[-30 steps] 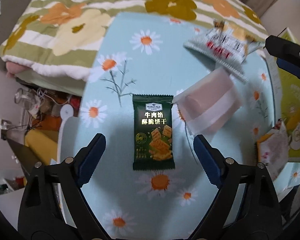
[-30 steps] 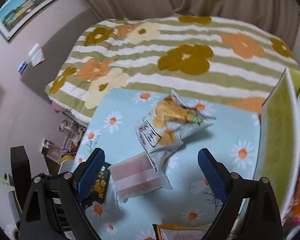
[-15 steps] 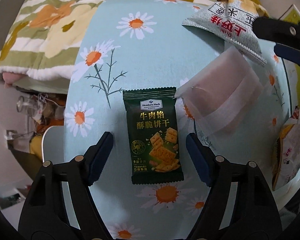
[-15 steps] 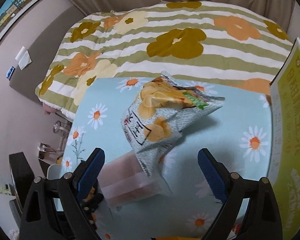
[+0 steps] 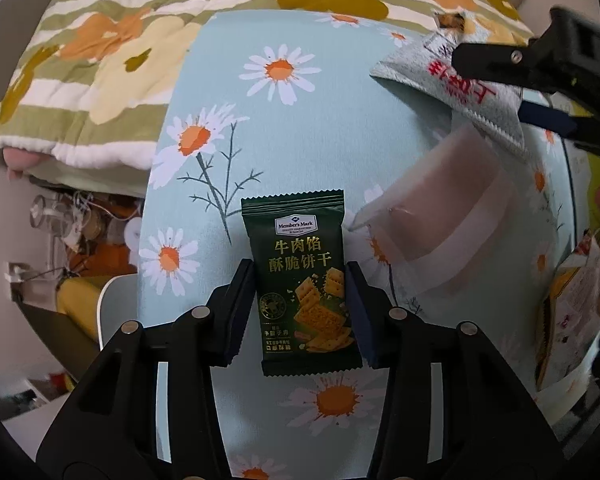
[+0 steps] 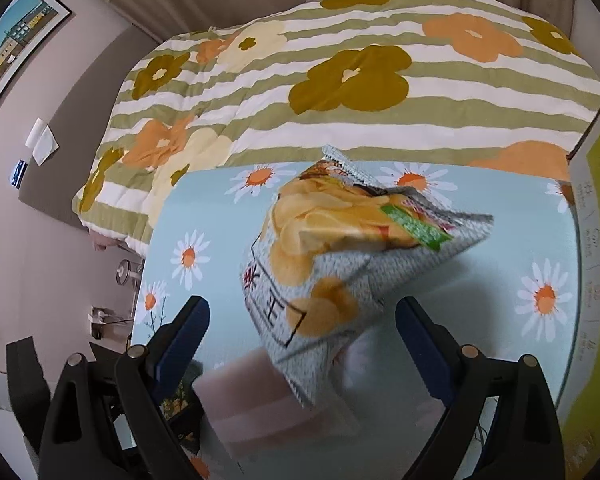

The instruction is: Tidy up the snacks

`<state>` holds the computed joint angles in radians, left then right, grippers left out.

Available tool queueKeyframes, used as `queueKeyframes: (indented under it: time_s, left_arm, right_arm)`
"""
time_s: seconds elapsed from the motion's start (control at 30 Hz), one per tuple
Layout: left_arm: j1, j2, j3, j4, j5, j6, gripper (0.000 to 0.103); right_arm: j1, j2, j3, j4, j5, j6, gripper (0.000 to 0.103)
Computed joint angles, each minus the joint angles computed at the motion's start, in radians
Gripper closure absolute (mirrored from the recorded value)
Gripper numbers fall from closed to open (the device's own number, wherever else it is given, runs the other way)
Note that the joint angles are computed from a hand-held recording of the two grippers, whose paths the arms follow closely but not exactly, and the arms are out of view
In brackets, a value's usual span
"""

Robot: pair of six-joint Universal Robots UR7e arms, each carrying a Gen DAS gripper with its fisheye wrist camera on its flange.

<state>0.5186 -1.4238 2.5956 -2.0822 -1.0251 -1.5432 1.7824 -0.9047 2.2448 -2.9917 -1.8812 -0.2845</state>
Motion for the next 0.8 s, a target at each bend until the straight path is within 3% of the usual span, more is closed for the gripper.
queueKeyframes:
  time_s: [0.27, 0.6, 0.8]
  left_arm:
    - [0.010, -0.034, 0.011, 0.000, 0.012, -0.006, 0.062]
    - [0.021, -0.053, 0.017, -0.002, 0.022, 0.006, 0.062]
    - [0.017, -0.067, 0.025, 0.001, 0.023, -0.009, 0.062]
  right_arm:
    - [-0.003, 0.060, -0.016, -0.084, 0.015, -0.051, 0.013]
    - [-0.013, 0.095, -0.008, -0.165, 0.039, -0.134, 0.049]
    - [-0.015, 0.089, -0.001, -0.172, 0.049, -0.140, 0.052]
